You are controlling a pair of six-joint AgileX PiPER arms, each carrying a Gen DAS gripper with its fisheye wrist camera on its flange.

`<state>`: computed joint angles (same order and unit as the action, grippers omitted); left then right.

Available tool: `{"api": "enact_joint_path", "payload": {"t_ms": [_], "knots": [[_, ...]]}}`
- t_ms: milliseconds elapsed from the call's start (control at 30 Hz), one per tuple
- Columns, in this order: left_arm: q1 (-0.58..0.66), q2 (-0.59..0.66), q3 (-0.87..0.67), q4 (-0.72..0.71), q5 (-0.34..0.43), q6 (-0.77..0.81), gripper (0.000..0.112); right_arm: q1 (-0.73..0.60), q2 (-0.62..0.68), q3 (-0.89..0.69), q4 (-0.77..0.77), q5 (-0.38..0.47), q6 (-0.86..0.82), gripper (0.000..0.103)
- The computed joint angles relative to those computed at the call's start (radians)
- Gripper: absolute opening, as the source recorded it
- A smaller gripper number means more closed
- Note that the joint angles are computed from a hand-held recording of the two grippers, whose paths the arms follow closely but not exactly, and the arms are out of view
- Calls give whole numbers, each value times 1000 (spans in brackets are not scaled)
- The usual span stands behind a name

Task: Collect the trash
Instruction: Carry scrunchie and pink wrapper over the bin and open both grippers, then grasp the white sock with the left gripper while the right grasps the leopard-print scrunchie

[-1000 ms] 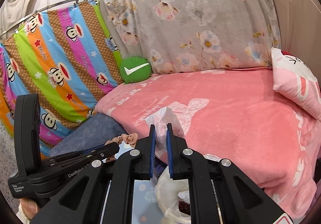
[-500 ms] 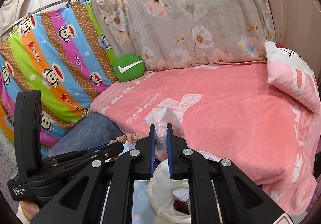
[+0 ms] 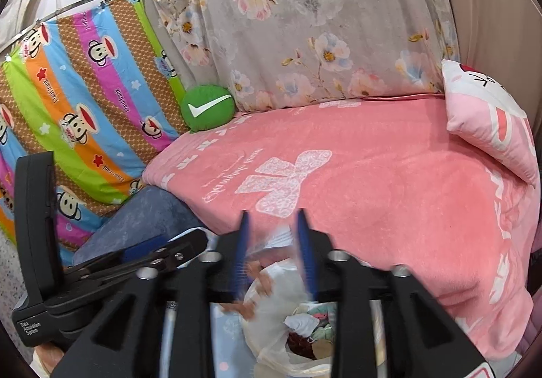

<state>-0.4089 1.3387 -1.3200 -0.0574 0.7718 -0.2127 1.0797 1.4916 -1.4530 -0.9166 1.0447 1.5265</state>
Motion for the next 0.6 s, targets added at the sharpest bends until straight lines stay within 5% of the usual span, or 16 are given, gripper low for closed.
{"api": "enact_joint_path", "payload": {"t_ms": [600], "knots": [[132,-73,130,0,2,25,73,39,57,-25,25,-15,5,57]]}}
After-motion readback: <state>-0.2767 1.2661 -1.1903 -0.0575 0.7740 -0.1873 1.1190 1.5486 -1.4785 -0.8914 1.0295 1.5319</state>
